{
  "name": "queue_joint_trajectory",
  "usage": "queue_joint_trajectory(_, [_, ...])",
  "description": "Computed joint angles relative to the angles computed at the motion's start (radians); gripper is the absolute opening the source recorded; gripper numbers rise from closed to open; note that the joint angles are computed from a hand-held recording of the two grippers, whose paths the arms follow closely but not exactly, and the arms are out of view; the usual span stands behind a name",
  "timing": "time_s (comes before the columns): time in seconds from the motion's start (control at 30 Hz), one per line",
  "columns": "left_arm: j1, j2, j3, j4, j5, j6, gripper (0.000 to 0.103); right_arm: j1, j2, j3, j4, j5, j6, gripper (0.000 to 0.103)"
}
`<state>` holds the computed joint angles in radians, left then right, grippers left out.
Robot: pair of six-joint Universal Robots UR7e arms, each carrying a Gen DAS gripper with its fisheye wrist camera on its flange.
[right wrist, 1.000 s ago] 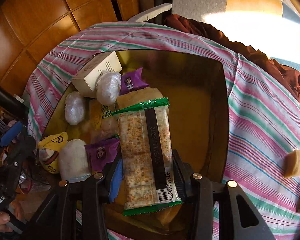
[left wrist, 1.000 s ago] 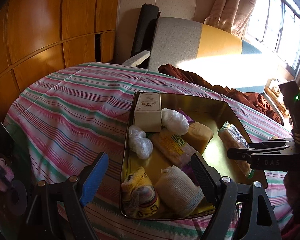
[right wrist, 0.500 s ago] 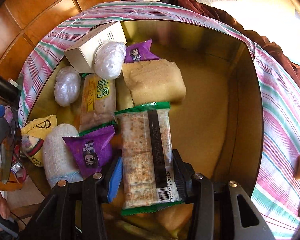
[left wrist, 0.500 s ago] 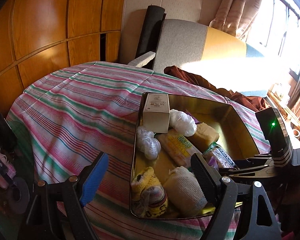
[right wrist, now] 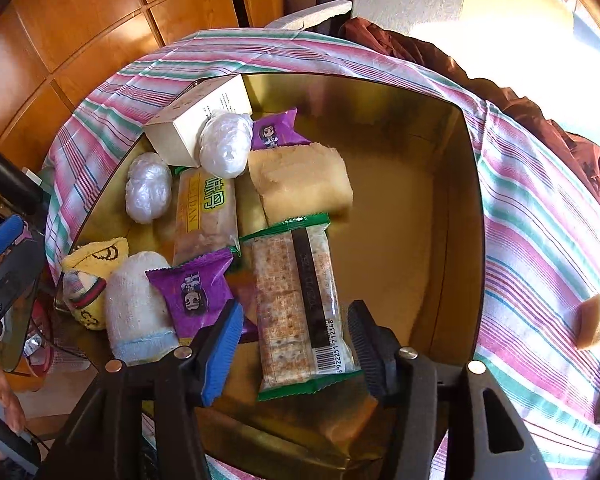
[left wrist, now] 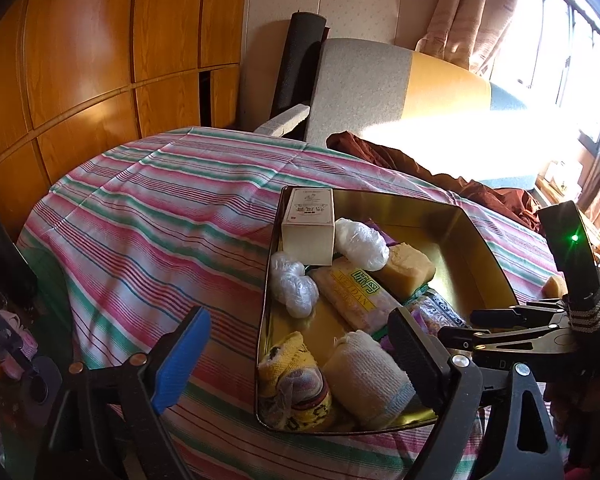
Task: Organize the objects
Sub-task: 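Carry the cracker pack into the gold tray and open the right tool, then move both tools back from the tray toward the remaining items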
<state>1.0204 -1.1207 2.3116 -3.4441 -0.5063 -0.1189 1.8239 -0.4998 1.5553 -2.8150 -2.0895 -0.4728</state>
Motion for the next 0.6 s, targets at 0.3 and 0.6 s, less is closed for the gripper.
queue_joint_trajectory(0.3, [-0.026, 0.018, -0.001, -0.013, 0.019, 0.027, 0.09, 0.006, -0.054, 0.07, -0.114, 0.009, -0.021, 0.076])
queue_joint_trajectory(0.6, [-0.048, 0.035, -0.017, 0.013, -0.001, 0.054, 0.091, -0.031, -0.138, 0.136, -0.21, 0.001, -0.022, 0.077])
